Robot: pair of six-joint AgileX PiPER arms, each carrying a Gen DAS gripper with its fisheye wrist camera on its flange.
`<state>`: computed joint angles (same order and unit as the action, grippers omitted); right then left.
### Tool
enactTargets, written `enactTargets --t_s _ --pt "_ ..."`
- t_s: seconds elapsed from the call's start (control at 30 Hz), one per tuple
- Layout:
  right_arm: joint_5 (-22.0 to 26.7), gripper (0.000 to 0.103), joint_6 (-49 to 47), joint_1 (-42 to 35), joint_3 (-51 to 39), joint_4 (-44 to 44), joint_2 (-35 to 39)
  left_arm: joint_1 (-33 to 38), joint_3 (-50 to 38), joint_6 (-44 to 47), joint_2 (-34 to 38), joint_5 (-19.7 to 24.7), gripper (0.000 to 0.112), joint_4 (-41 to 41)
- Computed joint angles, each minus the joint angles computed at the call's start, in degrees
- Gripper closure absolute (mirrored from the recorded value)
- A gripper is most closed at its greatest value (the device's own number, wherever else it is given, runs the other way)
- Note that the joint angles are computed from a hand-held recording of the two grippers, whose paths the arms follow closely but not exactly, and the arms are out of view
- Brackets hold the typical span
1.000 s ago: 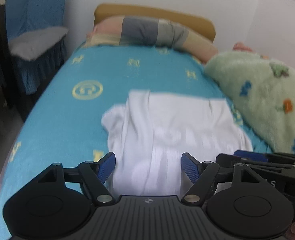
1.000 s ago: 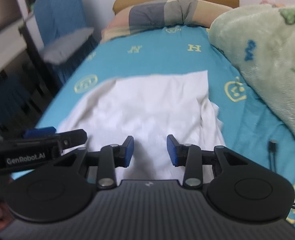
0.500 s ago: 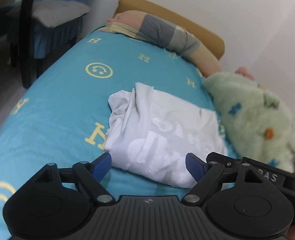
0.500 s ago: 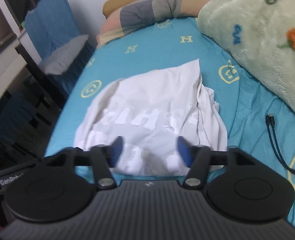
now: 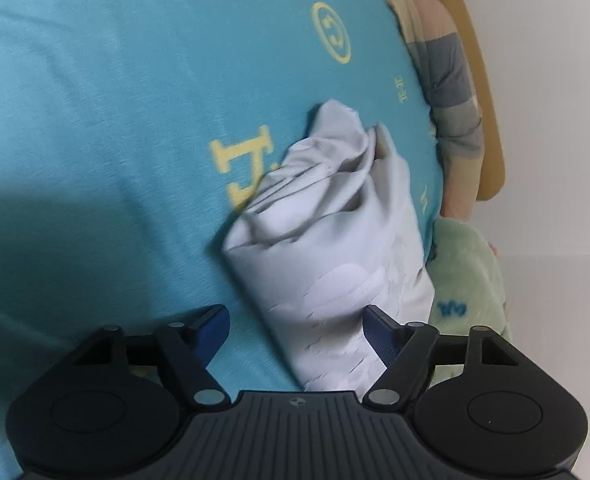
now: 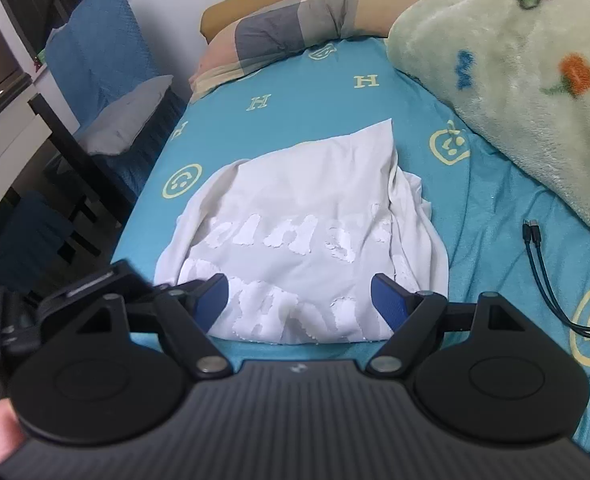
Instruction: Fold clothes
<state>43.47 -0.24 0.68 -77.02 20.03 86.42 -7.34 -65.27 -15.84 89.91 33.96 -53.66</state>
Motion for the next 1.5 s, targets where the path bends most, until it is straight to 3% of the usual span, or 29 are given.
enactTargets --t_s 0.1,0.17,0.27,0.4,0.47,0.53,0.63,0.73,0.8,0.87,0.93,1.0,1.03,1.17,1.33,1.5 --pt "0.0 0.023 0.5 -0.1 0.0 0.2 0.1 -1.7 -1.7 -4.2 0.1 -1.5 0.056 6.0" --pt "-0.4 0.023 -1.2 -1.5 0.7 4.0 0.1 -2.4 -2.0 -6.3 -0.3 -1.9 0.069 9.1" --pt "1.7 0.022 -7.5 -6.3 3.3 20.8 0.6 -2.6 -1.2 -4.9 -1.6 -3.1 0.079 7.7" --pt "13.5 0.022 -10.1 -13.3 6.4 43.7 5.6 -3.1 -0.5 -0.9 -3.2 -5.3 0.085 5.3" --pt "15.7 0.021 -11.5 -14.3 9.9 51.8 8.0 -3.4 -0.5 0.3 -3.7 -6.2 0.086 4.6" --pt "15.2 0.021 -11.1 -14.4 12.3 55.7 9.3 -3.9 -0.9 0.0 -3.7 -7.0 0.086 4.9" --pt "9.7 0.022 -11.0 -14.2 16.3 60.5 9.3 -3.3 -0.8 -0.6 -3.5 -6.6 0.086 4.3" --pt "-0.2 0.022 -9.8 -13.8 18.7 60.2 7.7 -2.6 -0.7 -1.1 -3.2 -5.9 0.086 3.5" --pt "-4.8 0.031 -9.9 -13.8 20.0 61.6 7.4 -1.8 -0.6 -1.4 -2.9 -5.0 0.086 2.7" --pt "-6.0 0.036 -10.5 -13.9 20.3 63.0 7.8 -1.0 0.4 -1.1 -3.6 -4.4 0.086 2.0" --pt "-7.3 0.051 -10.6 -13.0 19.9 61.7 7.2 -0.6 0.6 -0.9 -3.8 -4.3 0.086 1.9" --pt "-8.7 0.073 -9.9 -11.8 19.0 58.2 6.3 -0.2 -0.7 -1.8 -3.5 -3.0 0.086 3.2" --pt "-9.0 0.076 -9.7 -11.5 18.6 56.8 5.8 0.1 -1.5 -2.9 -3.5 -2.0 0.087 3.9" --pt "-6.4 0.083 -13.1 -14.6 18.4 56.1 1.2 1.7 -6.5 -6.8 -4.3 4.1 0.087 4.7" --pt "-0.7 0.083 -9.1 -21.3 20.0 51.8 -10.5 -1.2 -21.3 -19.2 -4.0 17.1 0.087 13.3" --pt "15.4 0.083 -3.1 -37.5 15.2 45.8 -16.7 -11.2 -39.3 -29.5 0.3 26.4 0.087 22.0"
